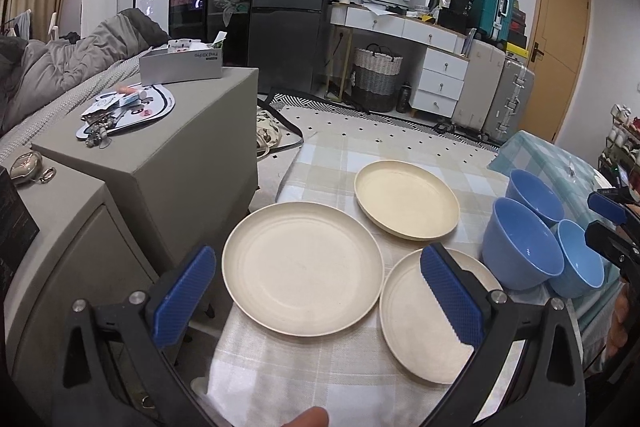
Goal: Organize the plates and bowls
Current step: 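Move both tools down toward the rims of the nearest cream plates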
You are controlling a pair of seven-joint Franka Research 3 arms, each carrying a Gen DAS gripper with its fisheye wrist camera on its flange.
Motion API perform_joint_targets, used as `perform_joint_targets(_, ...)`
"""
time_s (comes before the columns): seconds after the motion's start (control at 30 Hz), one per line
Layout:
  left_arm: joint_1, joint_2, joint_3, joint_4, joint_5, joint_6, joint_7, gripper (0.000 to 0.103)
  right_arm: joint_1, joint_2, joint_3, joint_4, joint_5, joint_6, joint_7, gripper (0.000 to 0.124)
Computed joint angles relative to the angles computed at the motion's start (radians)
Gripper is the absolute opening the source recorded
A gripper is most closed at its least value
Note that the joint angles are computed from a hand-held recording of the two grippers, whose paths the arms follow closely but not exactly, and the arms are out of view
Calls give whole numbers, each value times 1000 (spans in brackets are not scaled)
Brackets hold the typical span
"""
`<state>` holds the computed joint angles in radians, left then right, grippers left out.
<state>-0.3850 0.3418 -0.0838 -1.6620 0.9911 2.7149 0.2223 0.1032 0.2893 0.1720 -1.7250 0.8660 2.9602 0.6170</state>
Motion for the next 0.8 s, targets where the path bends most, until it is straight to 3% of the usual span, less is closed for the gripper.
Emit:
perform_joint_targets(0.17,16,13,1,18,-20,-6,44,103,46,63,-36,89,-122,-37,116,103)
perform_joint_targets(0.53,36,69,14,83,-113,-11,173,103,71,184,-24,241,-266,-84,257,103)
perform_joint_targets(0.8,50,108,28,90,-171,32,240,103,94,323,-42,412,-375,-174,374,103)
